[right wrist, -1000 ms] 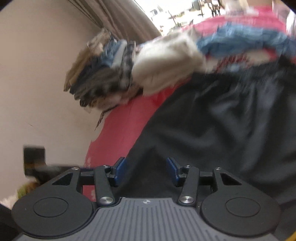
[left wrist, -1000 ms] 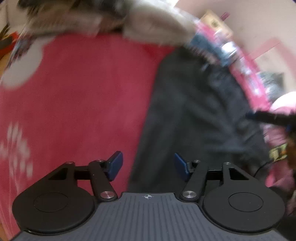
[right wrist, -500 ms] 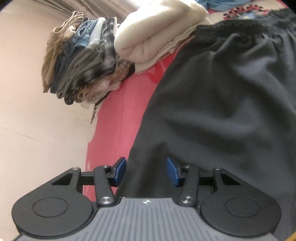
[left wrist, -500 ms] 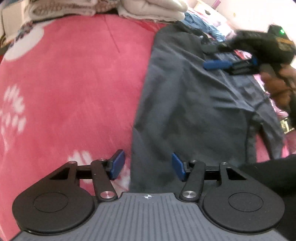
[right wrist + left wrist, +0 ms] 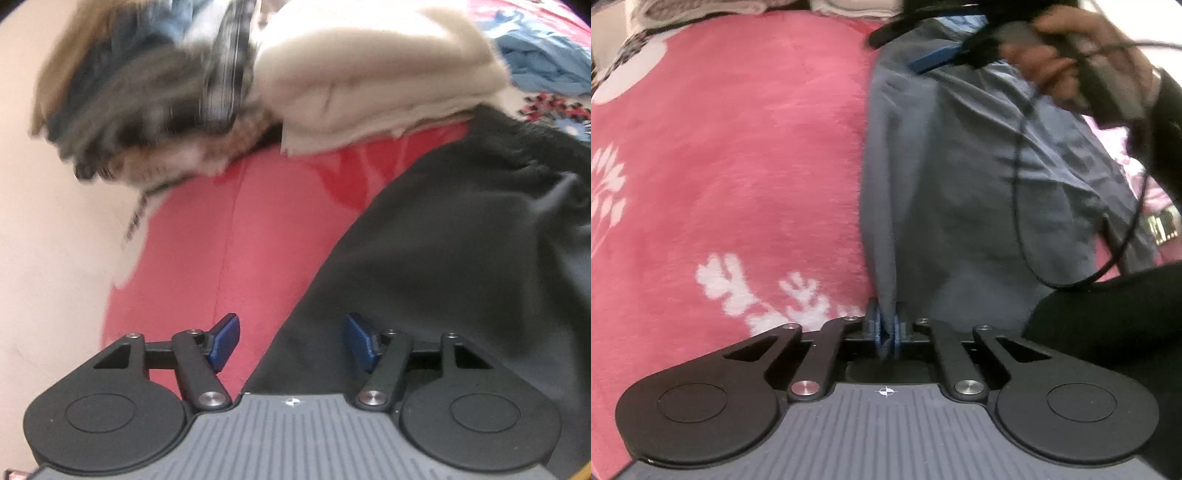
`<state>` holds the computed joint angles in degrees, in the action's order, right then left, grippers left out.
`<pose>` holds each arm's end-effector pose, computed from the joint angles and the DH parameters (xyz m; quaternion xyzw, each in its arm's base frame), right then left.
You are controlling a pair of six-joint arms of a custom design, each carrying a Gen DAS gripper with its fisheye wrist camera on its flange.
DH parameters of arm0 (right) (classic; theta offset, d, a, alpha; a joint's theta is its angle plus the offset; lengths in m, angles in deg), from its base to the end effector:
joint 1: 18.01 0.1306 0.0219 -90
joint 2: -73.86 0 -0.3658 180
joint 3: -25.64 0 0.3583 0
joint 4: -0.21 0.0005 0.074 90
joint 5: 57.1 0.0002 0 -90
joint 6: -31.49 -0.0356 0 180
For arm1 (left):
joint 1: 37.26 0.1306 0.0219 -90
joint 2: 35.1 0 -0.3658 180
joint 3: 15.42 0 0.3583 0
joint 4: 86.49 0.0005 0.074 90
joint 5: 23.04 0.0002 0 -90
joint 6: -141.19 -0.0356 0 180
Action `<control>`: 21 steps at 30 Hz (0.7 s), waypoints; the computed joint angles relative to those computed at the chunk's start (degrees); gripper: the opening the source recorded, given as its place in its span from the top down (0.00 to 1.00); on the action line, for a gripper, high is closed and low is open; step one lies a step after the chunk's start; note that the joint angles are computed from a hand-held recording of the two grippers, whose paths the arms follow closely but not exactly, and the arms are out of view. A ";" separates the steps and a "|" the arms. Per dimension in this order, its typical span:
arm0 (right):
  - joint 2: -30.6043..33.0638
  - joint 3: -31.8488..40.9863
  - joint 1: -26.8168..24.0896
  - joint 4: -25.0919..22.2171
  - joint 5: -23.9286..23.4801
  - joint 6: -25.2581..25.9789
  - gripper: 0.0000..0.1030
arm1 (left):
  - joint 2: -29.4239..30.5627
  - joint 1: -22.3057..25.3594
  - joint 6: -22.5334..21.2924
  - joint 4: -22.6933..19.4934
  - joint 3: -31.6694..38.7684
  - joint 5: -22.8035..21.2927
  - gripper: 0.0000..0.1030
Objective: Fold clothes
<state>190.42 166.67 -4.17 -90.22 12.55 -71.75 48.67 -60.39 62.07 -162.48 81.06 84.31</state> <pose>0.5362 0.1443 0.5081 -0.0418 0.9625 0.2160 0.1588 0.3452 -0.1595 0.4765 0.1373 0.9526 -0.2071 0.1755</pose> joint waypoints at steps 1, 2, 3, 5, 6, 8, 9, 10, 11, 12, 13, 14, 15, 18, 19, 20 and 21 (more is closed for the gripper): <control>1.05 1.14 0.63 -1.04 1.16 0.51 0.32 | -0.21 -0.32 -0.03 0.29 -0.14 -0.05 0.98; 1.27 1.18 1.29 -0.91 2.81 1.32 0.31 | -0.46 -0.52 -0.04 0.68 -0.26 0.12 0.99; 1.34 1.19 1.81 -0.71 4.01 2.35 0.30 | -0.84 -0.64 -0.08 1.32 -0.43 0.68 1.00; 1.30 1.29 2.64 -0.75 6.21 4.23 0.30 | -1.48 -0.58 -0.52 2.43 -0.59 2.03 1.00; 1.28 1.32 2.96 -0.74 7.27 5.33 0.31 | -1.74 -0.61 -0.78 3.07 -0.49 2.94 1.00; 0.55 0.23 3.77 0.11 10.33 7.49 0.42 | -2.29 -0.61 -1.09 4.58 -0.34 4.94 1.00; 0.05 -0.54 4.01 0.68 11.63 8.82 0.44 | -2.56 -0.61 -1.11 5.42 -0.26 6.00 1.00; -0.59 -1.51 4.25 1.40 12.61 9.89 0.49 | -2.52 -0.46 -0.88 6.13 -0.03 7.10 1.00; -1.03 -2.16 4.44 1.89 13.31 10.43 0.54 | -2.47 -0.30 -0.61 6.87 0.19 8.20 1.00; -1.42 -2.71 4.42 2.34 13.76 10.94 0.58 | -2.42 -0.16 -0.32 7.63 0.41 9.29 1.00; -1.88 -3.32 4.29 2.80 14.01 11.25 0.67 | -2.36 -0.02 0.00 8.40 0.63 10.37 1.00; -2.05 -3.40 4.09 2.92 13.99 11.30 0.79 | -2.02 0.12 0.37 8.69 1.01 11.23 1.00; -2.25 -3.50 3.78 3.13 13.69 10.88 0.84 | -1.54 0.18 0.68 8.94 1.61 11.97 1.00; -3.50 -4.62 2.60 4.30 12.24 9.87 0.96 | -0.72 0.44 0.21 9.37 3.21 13.98 1.00; -4.06 -5.08 2.28 4.87 12.21 9.93 0.96 | -0.33 0.42 -0.08 9.65 3.92 14.55 1.00; -4.61 -5.50 1.98 5.42 12.25 10.04 0.96 | 0.09 0.13 -0.03 10.24 4.62 15.02 1.00; -5.14 -5.89 1.66 5.97 12.28 10.14 0.97 | 0.52 -0.15 0.01 10.83 5.32 15.48 1.00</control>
